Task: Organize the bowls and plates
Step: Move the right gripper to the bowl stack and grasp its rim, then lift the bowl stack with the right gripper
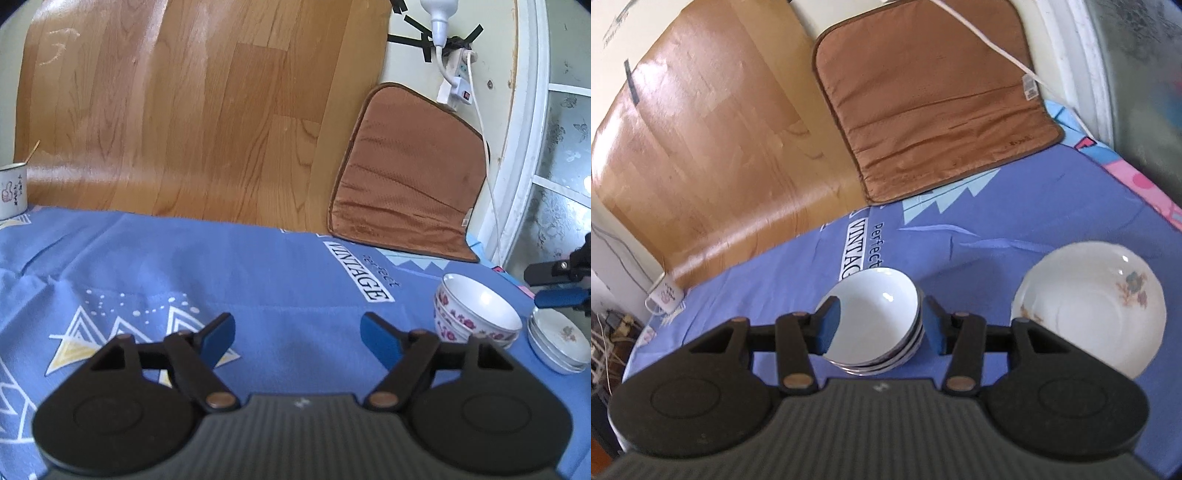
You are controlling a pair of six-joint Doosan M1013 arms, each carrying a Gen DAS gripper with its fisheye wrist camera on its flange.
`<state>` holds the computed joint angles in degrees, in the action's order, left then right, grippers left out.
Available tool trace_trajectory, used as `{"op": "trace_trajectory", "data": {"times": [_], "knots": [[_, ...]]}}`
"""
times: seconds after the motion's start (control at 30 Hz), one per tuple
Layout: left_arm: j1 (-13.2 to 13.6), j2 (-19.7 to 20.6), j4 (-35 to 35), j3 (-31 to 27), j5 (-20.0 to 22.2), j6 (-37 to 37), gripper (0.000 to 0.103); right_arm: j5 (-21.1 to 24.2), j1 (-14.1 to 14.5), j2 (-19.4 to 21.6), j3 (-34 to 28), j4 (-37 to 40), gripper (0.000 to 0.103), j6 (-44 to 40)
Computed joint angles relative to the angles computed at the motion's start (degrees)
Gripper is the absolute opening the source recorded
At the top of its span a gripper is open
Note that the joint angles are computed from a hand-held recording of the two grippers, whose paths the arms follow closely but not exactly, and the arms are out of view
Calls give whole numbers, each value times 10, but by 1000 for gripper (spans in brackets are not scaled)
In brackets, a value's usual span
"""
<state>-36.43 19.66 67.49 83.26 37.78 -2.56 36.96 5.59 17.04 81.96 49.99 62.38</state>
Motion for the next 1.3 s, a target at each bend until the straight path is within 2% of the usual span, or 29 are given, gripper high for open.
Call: {"op": "trace_trajectory", "data": {"times": [0.07, 0.17, 0.33, 0.47, 0.63, 0.83, 0.93, 1.2, 1.3], "knots": [[7, -2, -45, -3, -17, 25, 77, 15, -1, 2, -8, -7, 52, -2], [24, -5, -157, -13, -48, 95, 75, 49, -5, 11, -28, -24, 52, -5], [53, -6, -363, -40, -95, 264, 74, 100, -13, 27, -60, -40, 52, 7], [64, 13, -507, -83, -93, 412, 73, 134, -18, 41, -80, -52, 52, 24], [72, 53, -669, -150, -51, 565, 70, 150, -16, 56, -98, -73, 52, 23], [75, 103, -719, -227, 30, 593, 65, 183, -21, 74, -122, -86, 52, 31], [77, 114, -741, -242, 48, 599, 62, 201, -23, 82, -132, -84, 52, 31], [69, 129, -705, -270, 86, 576, 57, 238, -28, 102, -149, -67, 52, 41], [65, 133, -690, -278, 102, 566, 49, 258, -30, 110, -157, -55, 48, 46]]}}
